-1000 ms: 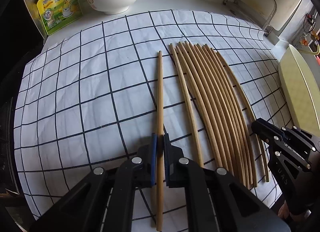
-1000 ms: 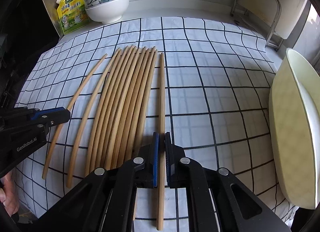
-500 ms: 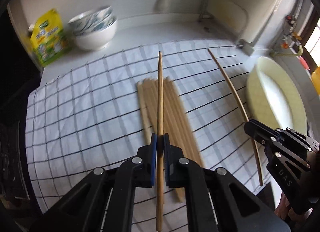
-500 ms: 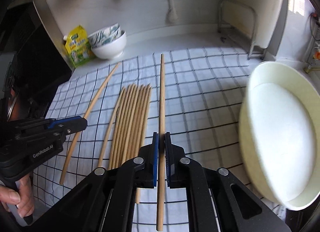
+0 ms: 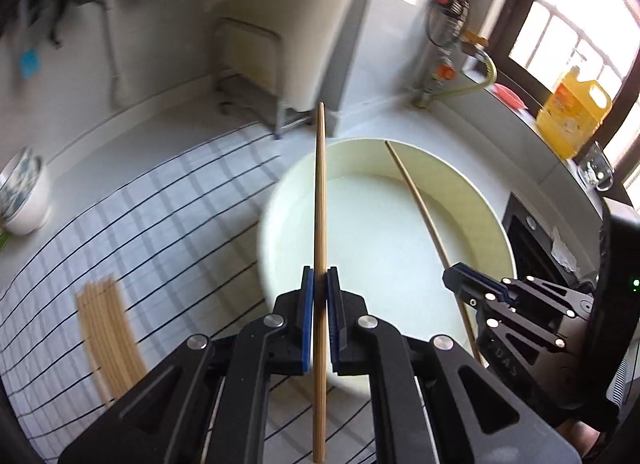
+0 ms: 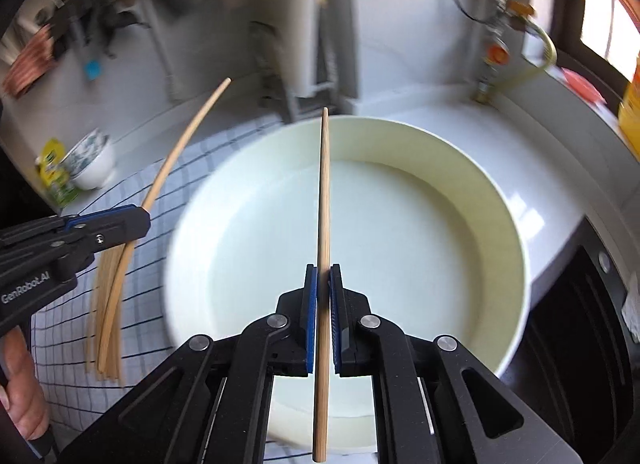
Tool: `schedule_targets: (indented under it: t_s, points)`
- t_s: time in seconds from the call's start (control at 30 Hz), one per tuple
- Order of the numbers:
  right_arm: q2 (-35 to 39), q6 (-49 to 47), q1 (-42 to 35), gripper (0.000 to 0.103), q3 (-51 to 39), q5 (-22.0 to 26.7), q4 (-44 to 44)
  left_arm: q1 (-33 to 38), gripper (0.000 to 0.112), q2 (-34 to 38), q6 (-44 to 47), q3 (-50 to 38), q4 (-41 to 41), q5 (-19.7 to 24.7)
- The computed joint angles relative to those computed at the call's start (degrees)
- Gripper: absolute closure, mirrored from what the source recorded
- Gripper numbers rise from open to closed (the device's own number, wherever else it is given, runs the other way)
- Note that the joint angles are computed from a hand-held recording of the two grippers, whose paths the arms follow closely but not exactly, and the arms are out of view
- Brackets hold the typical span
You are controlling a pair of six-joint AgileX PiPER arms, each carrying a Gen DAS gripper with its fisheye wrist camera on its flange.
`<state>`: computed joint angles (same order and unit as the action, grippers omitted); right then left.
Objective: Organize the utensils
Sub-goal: 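Carry the chopstick into the white basin and open the right gripper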
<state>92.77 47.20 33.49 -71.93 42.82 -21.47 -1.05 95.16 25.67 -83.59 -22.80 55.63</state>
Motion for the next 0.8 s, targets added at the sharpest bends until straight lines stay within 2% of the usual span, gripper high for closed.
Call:
schedule_targets:
  t_s: [0.13,0.3,0.5,0.7,0.73,0.8]
  points:
    - [-1.24,-4.57,-6.39,0.097,4.05,-3.31,3.29,-6.25,0.105,4.11,-3.89,-3.07,2.56,-1.55]
    - [1.75,-12.22,-11.13,0.097,3.87,-5.26,9.83,-11.82,0.105,10.56,-8.65,-7.62,7.29,-1.83]
    - [4.53,-16.77,-13.41,0.097,3.87,-7.33,14.75,-13.26,0.105,14.82,-11.41,-8.67,10.47,-1.54]
    - [5.41,-19.3,-14.99,0.097,3.74,-7.55,16.95,-13.39,0.104,16.06,-12.56,-9.08,11.9,-1.15]
    - [5.44,-19.22,-14.88,0.096,3.68,-7.51,16.71,-13.52,0.1,15.93,-13.18,-8.98,12.51,-1.32]
    - [5.38,-18.73,-14.8,0.087,3.62,-7.5,16.24,-13.79,0.073,15.96,-14.98,-9.24,14.37,-1.54]
